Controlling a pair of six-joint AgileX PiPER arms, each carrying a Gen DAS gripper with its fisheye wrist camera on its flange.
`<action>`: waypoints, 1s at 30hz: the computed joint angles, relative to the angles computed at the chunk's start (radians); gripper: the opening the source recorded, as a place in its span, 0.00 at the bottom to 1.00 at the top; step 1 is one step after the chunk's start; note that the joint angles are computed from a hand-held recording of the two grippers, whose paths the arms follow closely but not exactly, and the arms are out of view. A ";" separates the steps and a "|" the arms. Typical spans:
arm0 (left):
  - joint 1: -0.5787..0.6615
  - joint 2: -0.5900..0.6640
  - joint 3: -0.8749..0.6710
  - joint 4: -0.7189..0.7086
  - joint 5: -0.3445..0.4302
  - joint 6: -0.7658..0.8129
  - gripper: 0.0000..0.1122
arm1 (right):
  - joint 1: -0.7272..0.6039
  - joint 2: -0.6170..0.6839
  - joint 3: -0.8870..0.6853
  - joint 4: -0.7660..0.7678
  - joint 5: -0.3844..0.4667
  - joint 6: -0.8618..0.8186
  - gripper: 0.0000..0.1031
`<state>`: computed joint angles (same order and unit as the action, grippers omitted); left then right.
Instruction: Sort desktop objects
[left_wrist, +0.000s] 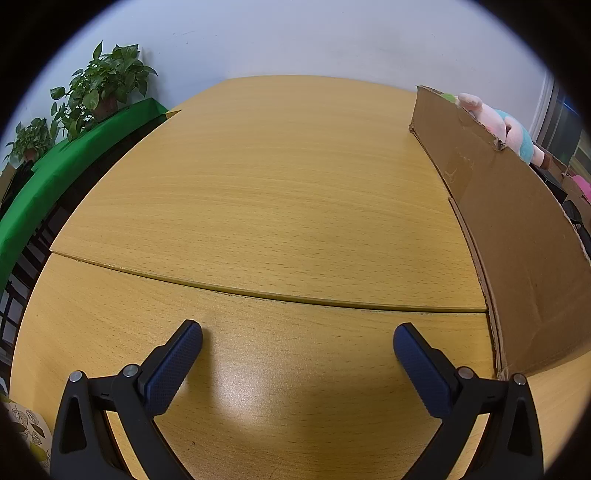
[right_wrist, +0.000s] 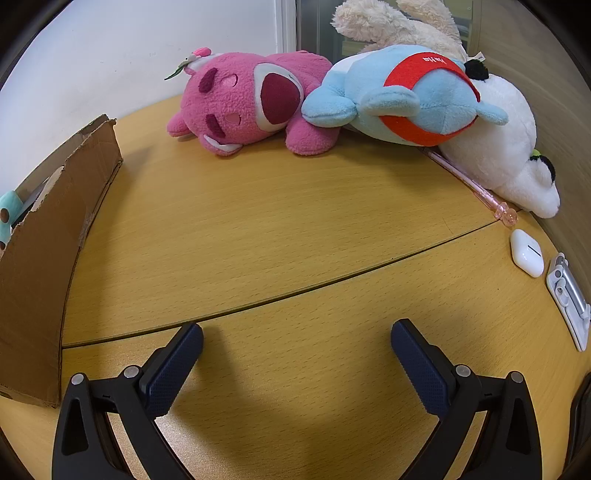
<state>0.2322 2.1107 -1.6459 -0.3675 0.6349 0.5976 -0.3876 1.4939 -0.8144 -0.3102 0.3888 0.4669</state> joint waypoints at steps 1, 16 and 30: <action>0.000 0.000 0.000 0.000 0.000 0.000 0.92 | 0.000 0.000 -0.001 0.000 0.000 0.000 1.00; 0.002 0.001 0.007 -0.007 -0.009 0.006 0.92 | 0.000 0.001 -0.001 0.003 0.000 -0.002 1.00; -0.001 0.002 0.005 -0.003 -0.011 0.000 0.92 | -0.001 0.002 -0.006 0.008 0.003 -0.007 1.00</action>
